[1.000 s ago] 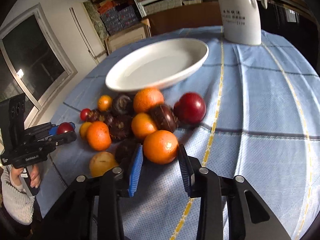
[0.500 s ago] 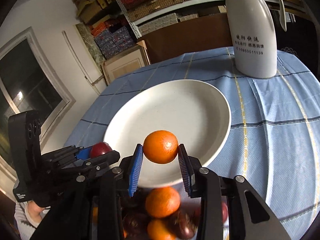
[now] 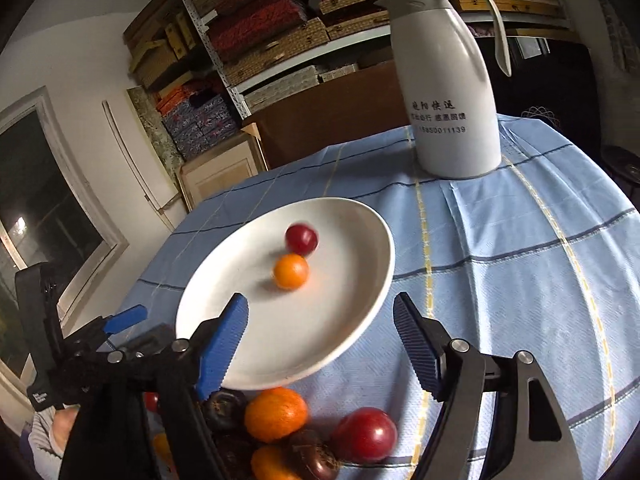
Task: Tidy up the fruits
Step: 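Carry both fruits over the white plate and open both tools, then move both open tools back toward the fruit pile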
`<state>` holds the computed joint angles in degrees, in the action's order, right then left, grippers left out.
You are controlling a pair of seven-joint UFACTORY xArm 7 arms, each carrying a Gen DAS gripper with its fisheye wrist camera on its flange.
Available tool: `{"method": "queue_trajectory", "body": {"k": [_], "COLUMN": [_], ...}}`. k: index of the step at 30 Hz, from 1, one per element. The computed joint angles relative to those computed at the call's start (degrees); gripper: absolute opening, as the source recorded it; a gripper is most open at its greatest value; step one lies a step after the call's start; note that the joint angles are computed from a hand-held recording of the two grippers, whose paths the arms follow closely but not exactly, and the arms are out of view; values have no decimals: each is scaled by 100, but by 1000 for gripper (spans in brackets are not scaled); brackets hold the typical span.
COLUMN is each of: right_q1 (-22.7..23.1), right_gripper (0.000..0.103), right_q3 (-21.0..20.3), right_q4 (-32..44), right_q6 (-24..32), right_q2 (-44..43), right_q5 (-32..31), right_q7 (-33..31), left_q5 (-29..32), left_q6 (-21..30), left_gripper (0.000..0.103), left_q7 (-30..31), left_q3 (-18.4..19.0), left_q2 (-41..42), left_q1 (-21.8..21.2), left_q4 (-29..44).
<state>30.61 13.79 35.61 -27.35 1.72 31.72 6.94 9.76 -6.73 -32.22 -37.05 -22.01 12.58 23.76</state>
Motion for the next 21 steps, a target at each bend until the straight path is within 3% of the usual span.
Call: {"method": "queue_trajectory", "body": {"k": [3, 5, 8, 13, 16, 21], "right_q1": [147, 187, 140, 18, -61, -124], "right_gripper": [80, 90, 94, 95, 95, 95], "right_q3": [83, 140, 177, 170, 172, 266], "right_q4": [-140, -316, -795, -1382, -1595, -1638], "right_q6": [-243, -418, -718, -916, -1020, -1058], "right_q2": [-39, -134, -339, -546, -613, -643], "right_q5": [752, 956, 679, 8, -357, -321], "right_q7": [-409, -329, 369, 1541, 1997, 2038], "left_q5": [-150, -258, -367, -444, -416, -316], "left_q6": [3, 111, 169, 513, 680, 876], "left_gripper": [98, 98, 98, 98, 98, 98], "left_q7": [-172, -292, -344, -530, -610, -614], "left_q3": [155, 502, 1199, 1586, 1685, 1836], "left_q2": [-330, -591, -962, -1542, -1584, -1385], "left_q1": [-149, -534, -1296, -1859, -1921, -2055], "left_q4": [-411, -751, -1246, -1710, -1778, -1692]}}
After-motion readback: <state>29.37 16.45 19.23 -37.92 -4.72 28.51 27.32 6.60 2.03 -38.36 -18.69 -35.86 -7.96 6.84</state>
